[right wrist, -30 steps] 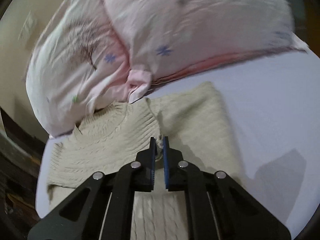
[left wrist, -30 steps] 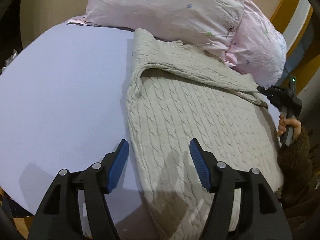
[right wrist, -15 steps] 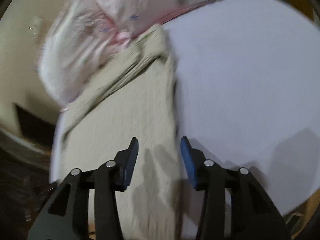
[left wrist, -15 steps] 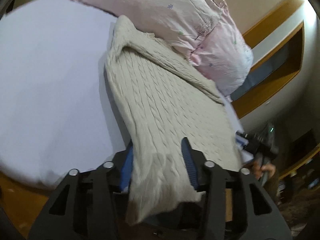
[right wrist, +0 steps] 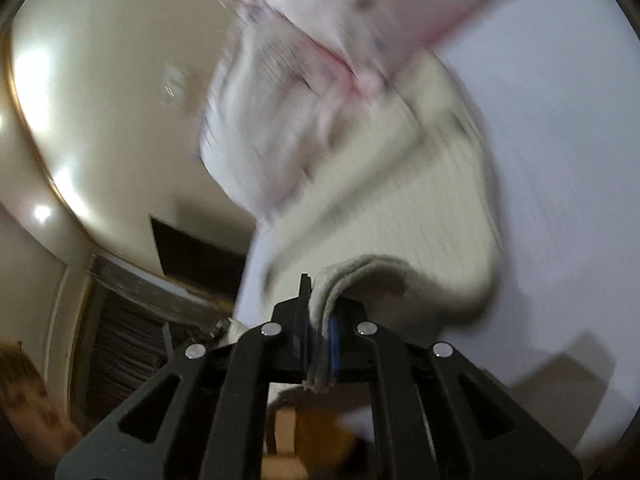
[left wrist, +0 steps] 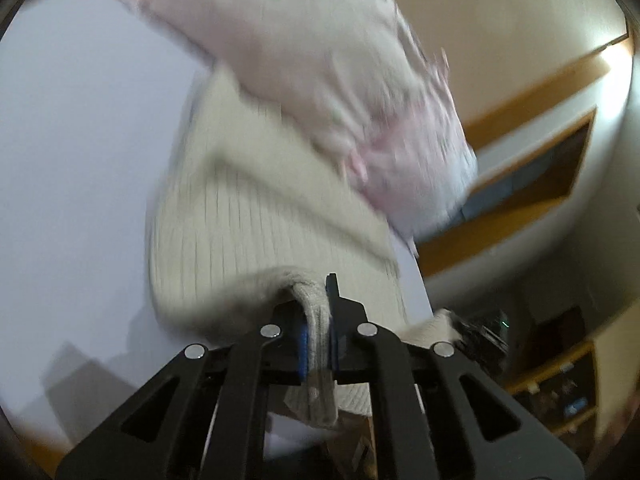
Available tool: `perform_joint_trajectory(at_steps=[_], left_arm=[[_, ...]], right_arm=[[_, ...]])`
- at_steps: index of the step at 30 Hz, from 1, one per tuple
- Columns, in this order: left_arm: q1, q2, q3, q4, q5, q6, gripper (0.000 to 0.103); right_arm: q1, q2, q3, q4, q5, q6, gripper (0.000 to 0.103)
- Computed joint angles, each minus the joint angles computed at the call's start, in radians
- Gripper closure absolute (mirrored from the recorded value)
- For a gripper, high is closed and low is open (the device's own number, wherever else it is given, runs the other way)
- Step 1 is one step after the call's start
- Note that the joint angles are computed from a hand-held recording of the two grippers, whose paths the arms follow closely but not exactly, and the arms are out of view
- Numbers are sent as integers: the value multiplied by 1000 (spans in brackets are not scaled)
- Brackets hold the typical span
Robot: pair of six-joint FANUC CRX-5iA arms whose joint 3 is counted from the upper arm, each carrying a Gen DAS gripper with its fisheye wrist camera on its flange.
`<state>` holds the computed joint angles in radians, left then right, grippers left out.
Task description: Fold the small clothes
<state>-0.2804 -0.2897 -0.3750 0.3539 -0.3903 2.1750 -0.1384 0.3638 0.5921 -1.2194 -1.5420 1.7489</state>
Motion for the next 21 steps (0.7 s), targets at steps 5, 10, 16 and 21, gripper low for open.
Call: perform_joint_trajectory(at_steps=[5, 10, 16, 21], left_arm=[[142, 243, 306, -174, -131, 189, 96], [205, 460, 493, -135, -267, 239, 96], [228, 403, 314, 177, -132, -73, 70], [226, 277, 257, 34, -115, 27, 19]], right_arm=[[91, 210, 313, 25, 236, -183, 96], [219, 437, 597, 343, 268, -536, 92], [197, 432, 511, 247, 419, -611, 16], [222, 403, 499, 340, 466, -555, 6]])
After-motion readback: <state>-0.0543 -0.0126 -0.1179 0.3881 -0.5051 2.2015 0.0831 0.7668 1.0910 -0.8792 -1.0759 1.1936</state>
